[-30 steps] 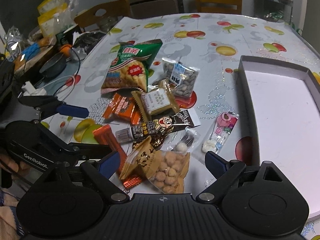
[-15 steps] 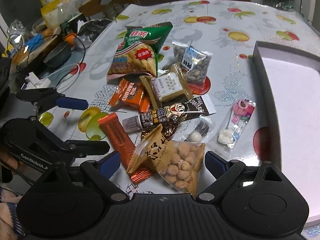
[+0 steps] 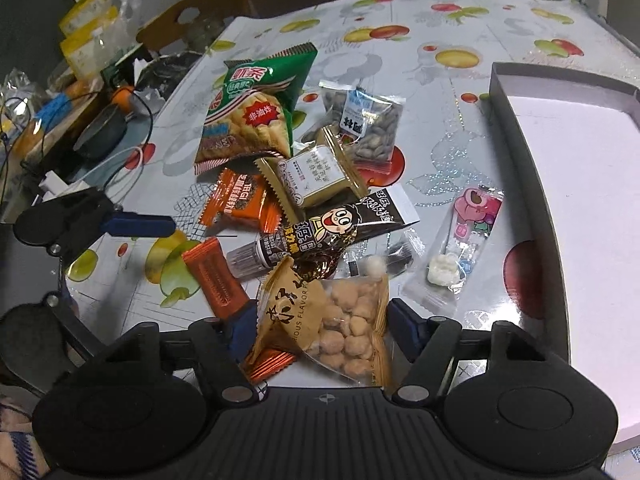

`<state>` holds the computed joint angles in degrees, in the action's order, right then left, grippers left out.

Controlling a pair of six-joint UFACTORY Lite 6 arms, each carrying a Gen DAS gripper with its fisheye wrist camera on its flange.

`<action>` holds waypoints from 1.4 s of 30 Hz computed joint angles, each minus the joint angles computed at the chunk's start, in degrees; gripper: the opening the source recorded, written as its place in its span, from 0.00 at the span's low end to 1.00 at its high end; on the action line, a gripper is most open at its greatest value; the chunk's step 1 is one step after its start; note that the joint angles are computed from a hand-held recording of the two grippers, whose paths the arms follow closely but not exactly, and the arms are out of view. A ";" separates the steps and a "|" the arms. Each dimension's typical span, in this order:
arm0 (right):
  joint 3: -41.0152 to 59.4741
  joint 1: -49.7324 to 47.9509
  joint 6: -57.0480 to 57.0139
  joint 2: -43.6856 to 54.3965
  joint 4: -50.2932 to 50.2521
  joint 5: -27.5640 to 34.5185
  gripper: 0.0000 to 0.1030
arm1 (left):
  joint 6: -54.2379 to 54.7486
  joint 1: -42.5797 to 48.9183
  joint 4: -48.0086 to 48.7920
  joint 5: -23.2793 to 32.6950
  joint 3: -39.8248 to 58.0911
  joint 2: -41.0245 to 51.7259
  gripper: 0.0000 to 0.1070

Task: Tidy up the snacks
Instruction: 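Grasp the orange candy bar with the left tool while the right tool grasps the peanut bag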

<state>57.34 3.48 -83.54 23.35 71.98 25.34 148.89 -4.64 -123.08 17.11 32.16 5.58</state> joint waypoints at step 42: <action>-0.79 1.63 0.12 -1.58 -6.36 -6.74 0.63 | -26.77 0.93 36.84 6.10 8.98 9.56 0.84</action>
